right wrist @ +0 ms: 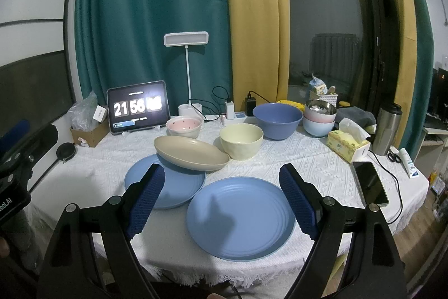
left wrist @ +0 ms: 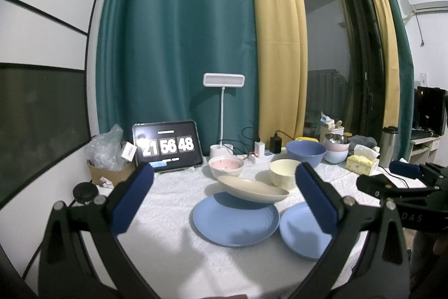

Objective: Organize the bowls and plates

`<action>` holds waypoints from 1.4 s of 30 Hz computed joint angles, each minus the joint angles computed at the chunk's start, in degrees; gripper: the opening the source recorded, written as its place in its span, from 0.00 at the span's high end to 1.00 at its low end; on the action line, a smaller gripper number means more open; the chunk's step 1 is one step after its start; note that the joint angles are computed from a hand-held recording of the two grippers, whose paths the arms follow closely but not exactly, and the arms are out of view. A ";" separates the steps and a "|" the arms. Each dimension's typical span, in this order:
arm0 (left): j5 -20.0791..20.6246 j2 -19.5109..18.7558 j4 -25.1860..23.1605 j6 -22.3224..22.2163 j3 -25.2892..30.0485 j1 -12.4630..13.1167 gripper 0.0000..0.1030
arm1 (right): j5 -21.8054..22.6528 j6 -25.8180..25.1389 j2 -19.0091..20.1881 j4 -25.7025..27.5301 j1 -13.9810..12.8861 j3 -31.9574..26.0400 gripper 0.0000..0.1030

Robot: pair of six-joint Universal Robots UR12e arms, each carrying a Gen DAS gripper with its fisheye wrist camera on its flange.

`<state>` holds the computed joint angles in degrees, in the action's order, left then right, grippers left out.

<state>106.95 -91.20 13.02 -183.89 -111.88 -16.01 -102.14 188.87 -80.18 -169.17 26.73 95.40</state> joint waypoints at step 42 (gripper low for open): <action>0.09 -1.47 -0.83 0.72 1.02 0.26 0.01 | 0.29 -1.09 0.85 0.38 -0.14 -0.65 0.16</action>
